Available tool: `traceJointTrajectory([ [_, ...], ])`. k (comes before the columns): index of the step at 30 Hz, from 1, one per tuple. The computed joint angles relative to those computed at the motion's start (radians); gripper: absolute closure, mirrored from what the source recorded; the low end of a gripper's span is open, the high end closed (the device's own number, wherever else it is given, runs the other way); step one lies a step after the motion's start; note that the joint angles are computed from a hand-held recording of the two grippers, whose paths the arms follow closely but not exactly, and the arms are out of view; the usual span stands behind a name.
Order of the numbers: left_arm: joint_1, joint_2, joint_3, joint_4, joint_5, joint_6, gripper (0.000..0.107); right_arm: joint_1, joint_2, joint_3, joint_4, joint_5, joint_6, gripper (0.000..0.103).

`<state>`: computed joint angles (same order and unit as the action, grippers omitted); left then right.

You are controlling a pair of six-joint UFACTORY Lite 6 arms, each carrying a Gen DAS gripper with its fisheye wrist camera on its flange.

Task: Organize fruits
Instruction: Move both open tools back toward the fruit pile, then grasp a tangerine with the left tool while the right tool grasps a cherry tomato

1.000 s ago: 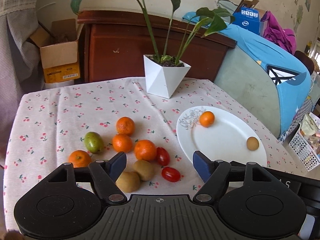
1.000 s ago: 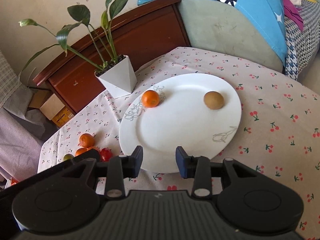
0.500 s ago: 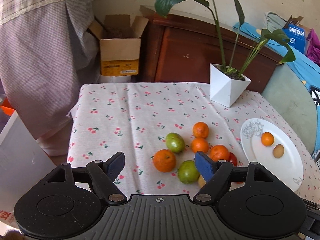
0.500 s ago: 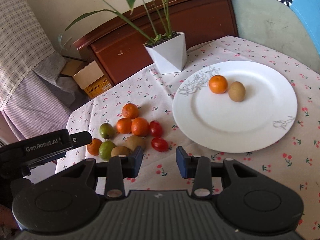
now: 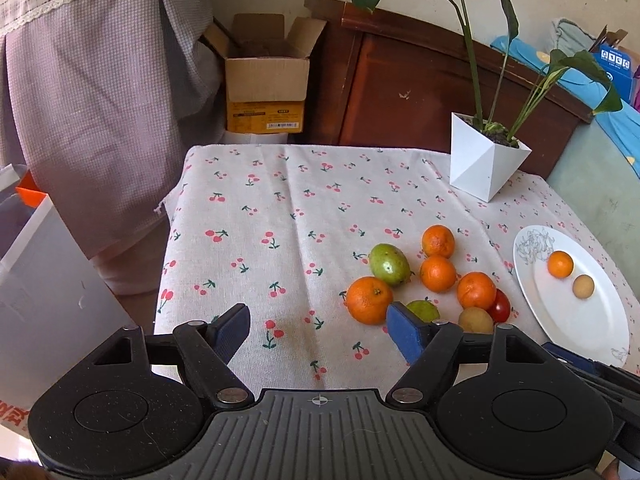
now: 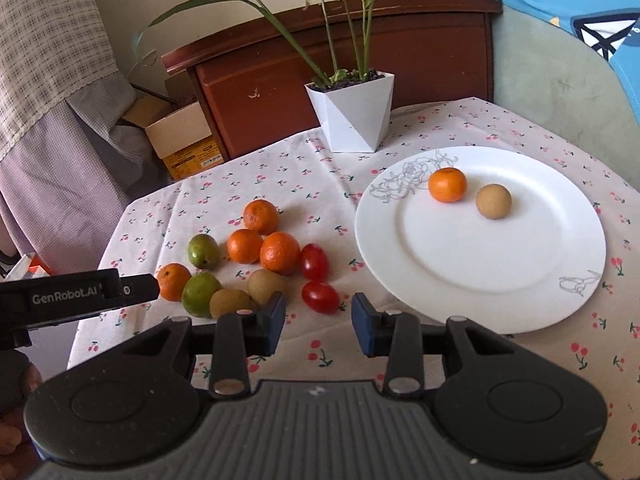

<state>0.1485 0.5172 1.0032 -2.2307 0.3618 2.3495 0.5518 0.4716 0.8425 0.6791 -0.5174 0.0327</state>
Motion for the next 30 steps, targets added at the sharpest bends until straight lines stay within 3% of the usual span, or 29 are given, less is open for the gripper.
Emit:
traceJointTrajectory([
  [7,0.011,0.04,0.019,-0.027,0.039,0.023,0.041,-0.014,0.059,0.047,-0.022,-0.007,0.002,0.068],
  [13,0.012,0.081,0.042,-0.007,0.088,0.007,0.042,-0.015,0.092,0.075,-0.016,-0.01,-0.01,0.08],
  [20,0.002,0.095,0.045,0.002,0.14,0.005,0.042,-0.024,0.09,0.072,-0.046,-0.009,0.027,0.081],
  [23,0.003,0.114,0.061,0.005,0.15,-0.014,0.05,-0.023,0.09,0.07,-0.045,-0.011,0.025,0.081],
  [24,0.004,0.122,0.069,0.024,0.15,-0.039,0.058,-0.023,0.09,0.07,-0.045,-0.011,0.025,0.081],
  [30,-0.01,0.131,0.065,-0.027,0.157,0.03,0.059,-0.022,0.091,0.068,-0.046,-0.014,0.026,0.081],
])
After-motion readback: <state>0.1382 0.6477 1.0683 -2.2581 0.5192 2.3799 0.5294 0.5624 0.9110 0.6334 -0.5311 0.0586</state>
